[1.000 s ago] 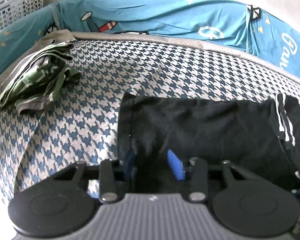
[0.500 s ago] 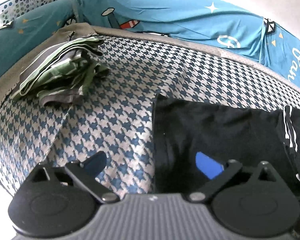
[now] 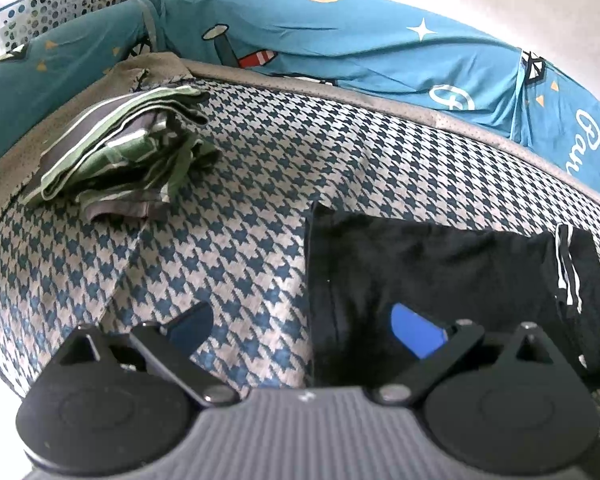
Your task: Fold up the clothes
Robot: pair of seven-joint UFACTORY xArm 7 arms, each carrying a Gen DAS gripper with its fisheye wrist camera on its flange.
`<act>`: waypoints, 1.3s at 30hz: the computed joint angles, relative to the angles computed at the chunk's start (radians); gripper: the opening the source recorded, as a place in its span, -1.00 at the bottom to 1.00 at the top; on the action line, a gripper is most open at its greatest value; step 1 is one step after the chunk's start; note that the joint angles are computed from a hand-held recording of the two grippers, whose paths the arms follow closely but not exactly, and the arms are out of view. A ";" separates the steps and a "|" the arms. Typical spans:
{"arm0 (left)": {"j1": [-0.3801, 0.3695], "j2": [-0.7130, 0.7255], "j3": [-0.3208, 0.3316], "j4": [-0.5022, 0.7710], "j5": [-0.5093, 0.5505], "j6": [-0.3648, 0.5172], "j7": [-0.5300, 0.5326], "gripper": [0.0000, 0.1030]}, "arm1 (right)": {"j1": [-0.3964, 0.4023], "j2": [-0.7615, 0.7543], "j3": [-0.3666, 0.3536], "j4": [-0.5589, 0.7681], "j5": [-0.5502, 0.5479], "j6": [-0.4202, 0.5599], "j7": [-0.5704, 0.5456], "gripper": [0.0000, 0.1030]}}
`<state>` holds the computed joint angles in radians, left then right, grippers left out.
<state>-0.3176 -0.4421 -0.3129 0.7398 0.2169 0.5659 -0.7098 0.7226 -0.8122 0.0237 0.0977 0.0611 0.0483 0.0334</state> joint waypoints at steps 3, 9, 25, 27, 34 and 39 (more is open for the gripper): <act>-0.015 0.010 0.015 0.006 -0.025 0.011 0.021 0.94 | -0.009 0.040 0.040 0.008 -0.031 -0.020 -0.016 -0.06; -0.043 0.033 0.043 0.025 -0.084 0.026 0.075 0.95 | -0.137 0.107 0.211 0.015 -0.125 -0.091 0.009 -0.07; -0.160 0.088 0.199 0.074 -0.516 0.107 0.466 1.00 | -0.061 0.019 -0.016 -0.002 -0.105 -0.114 0.116 -0.81; -0.167 0.095 0.204 0.068 -0.589 0.095 0.511 0.99 | -0.030 0.005 -0.068 0.000 -0.083 -0.105 0.103 -0.81; -0.196 0.115 0.227 0.061 -0.838 0.091 0.691 0.43 | -0.059 0.018 -0.012 0.016 -0.067 -0.064 0.074 -0.81; -0.183 0.113 0.213 0.060 -0.894 0.090 0.729 0.40 | -0.106 0.031 0.073 0.016 -0.087 -0.067 0.069 -0.76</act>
